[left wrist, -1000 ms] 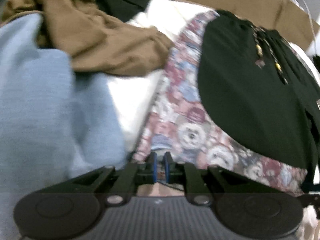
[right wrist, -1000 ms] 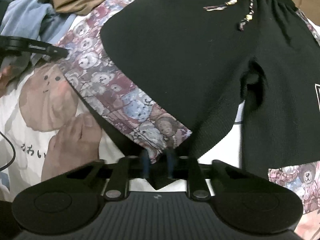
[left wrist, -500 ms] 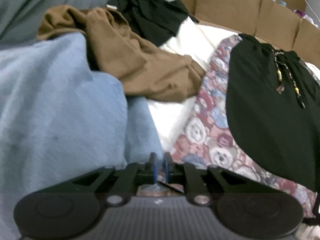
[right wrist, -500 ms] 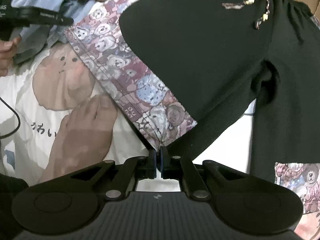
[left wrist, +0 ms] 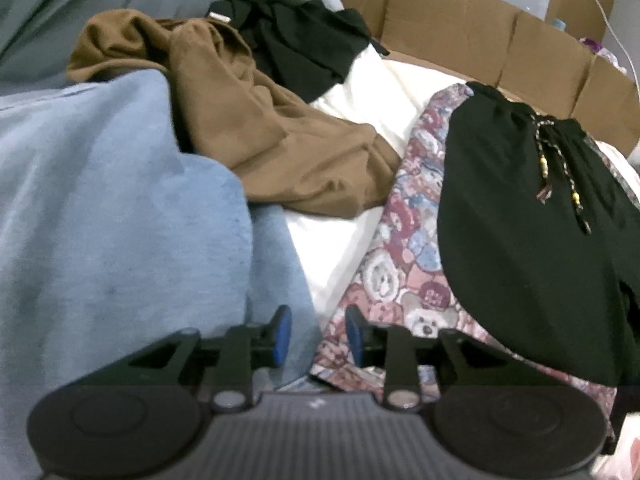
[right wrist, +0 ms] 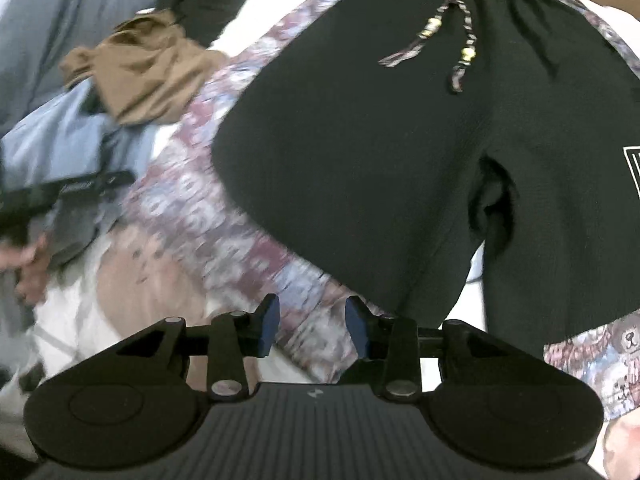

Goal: Fold clothes

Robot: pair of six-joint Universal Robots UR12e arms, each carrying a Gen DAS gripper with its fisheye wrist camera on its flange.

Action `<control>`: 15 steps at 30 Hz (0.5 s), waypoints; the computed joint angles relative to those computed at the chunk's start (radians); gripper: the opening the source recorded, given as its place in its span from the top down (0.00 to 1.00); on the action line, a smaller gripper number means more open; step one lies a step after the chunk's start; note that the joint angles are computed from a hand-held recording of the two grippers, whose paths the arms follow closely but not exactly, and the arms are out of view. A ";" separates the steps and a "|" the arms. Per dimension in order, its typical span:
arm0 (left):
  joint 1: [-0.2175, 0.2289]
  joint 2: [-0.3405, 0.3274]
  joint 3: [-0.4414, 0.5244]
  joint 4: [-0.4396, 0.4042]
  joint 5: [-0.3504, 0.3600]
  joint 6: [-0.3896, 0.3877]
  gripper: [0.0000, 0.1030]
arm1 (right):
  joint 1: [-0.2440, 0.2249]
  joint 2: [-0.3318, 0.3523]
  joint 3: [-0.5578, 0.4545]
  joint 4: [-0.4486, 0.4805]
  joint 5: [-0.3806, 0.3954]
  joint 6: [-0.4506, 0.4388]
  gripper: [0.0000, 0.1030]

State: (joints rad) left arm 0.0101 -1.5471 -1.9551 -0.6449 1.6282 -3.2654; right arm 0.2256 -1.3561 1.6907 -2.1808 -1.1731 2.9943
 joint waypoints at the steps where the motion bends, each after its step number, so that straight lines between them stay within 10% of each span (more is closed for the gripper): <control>1: -0.002 -0.005 0.004 -0.015 0.002 0.005 0.69 | 0.005 0.010 -0.002 -0.010 -0.018 0.018 0.60; 5: -0.010 -0.021 0.018 -0.085 -0.001 0.036 0.69 | 0.020 0.029 0.000 0.015 -0.082 0.020 0.76; 15: 0.001 -0.010 0.014 -0.131 -0.020 -0.020 0.72 | 0.026 -0.005 0.029 0.081 -0.108 -0.058 0.76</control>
